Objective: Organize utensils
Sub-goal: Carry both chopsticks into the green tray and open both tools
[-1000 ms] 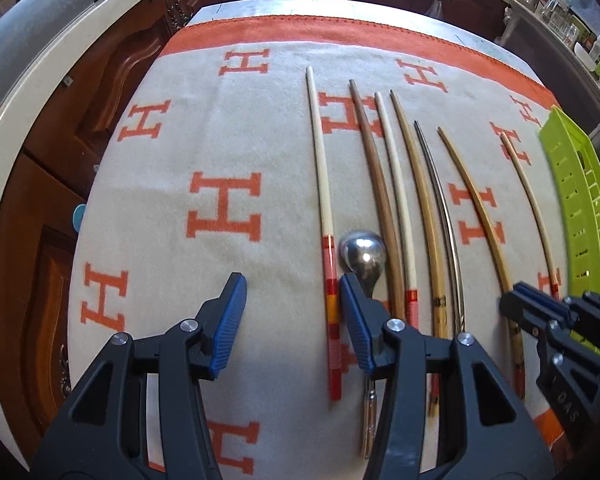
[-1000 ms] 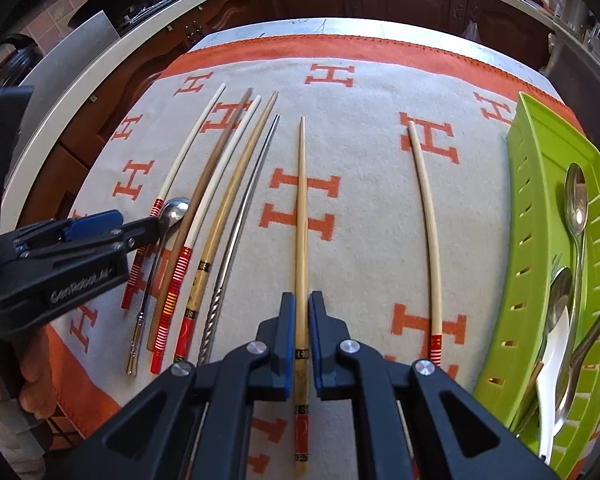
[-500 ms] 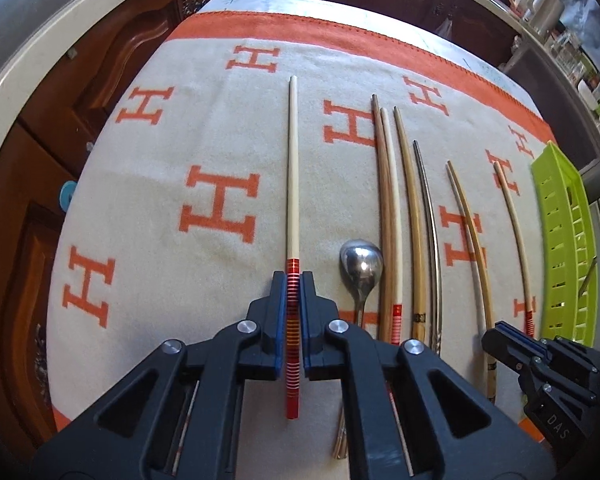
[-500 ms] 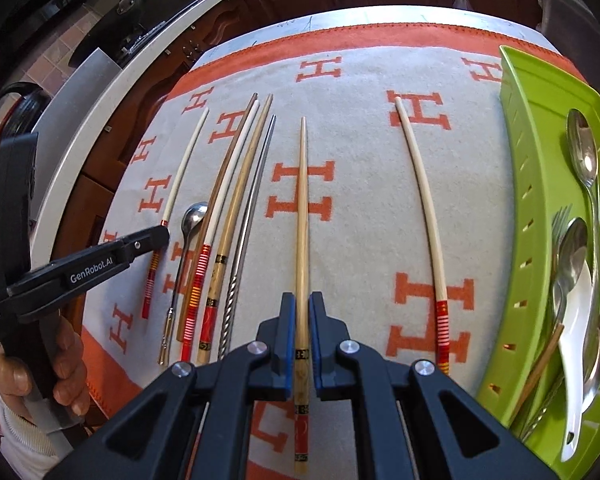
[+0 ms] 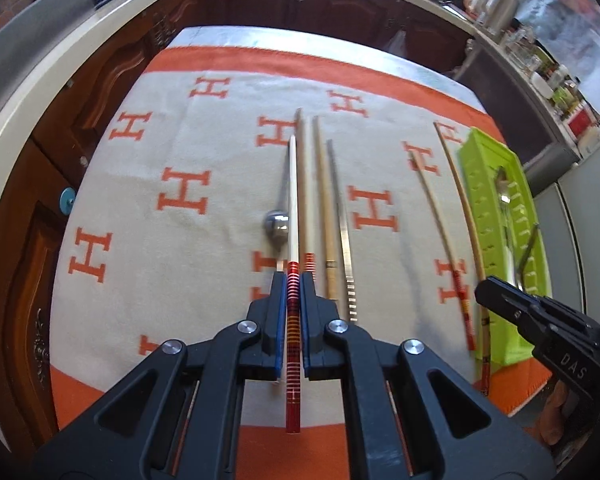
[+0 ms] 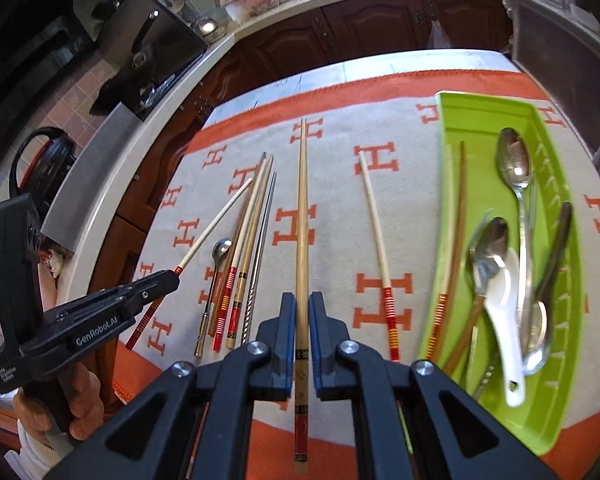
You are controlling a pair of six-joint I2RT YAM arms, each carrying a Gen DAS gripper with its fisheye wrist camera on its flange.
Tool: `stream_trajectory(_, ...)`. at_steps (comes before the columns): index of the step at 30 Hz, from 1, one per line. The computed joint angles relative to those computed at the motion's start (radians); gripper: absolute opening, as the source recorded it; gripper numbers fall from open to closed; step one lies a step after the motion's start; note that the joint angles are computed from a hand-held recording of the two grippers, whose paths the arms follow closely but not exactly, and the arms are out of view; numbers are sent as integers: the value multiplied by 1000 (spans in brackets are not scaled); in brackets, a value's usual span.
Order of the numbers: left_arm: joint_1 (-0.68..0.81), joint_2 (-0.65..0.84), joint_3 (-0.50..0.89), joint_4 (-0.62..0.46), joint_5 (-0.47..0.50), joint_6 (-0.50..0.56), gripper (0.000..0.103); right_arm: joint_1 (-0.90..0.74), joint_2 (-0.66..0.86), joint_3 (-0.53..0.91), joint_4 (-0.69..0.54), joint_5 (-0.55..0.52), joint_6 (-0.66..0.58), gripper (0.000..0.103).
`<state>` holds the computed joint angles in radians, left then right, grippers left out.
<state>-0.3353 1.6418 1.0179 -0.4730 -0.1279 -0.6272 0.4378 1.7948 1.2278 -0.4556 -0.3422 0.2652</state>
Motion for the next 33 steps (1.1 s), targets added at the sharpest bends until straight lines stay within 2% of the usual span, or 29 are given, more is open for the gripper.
stream_trajectory(7,-131,14,138,-61,-82,-26,4,-112,-120,-86,6,-30,-14,6)
stream_trajectory(12,-201,76,290,-110,-107,-19,4,-189,-144,-107,2,-30,-18,6)
stream_trajectory(17,-269,185,467,-148,-110,-3,4,-260,-66,-45,-54,-29,-36,6)
stream_trajectory(23,-320,415,735,-219,-62,0,4,-323,31,24,-85,-20,-47,7)
stream_trajectory(28,-338,579,897,-278,-6,-7,4,-337,113,85,-95,-12,-62,8)
stream_trajectory(33,-348,672,982,-332,26,12,4,-343,142,105,-101,-39,-50,8)
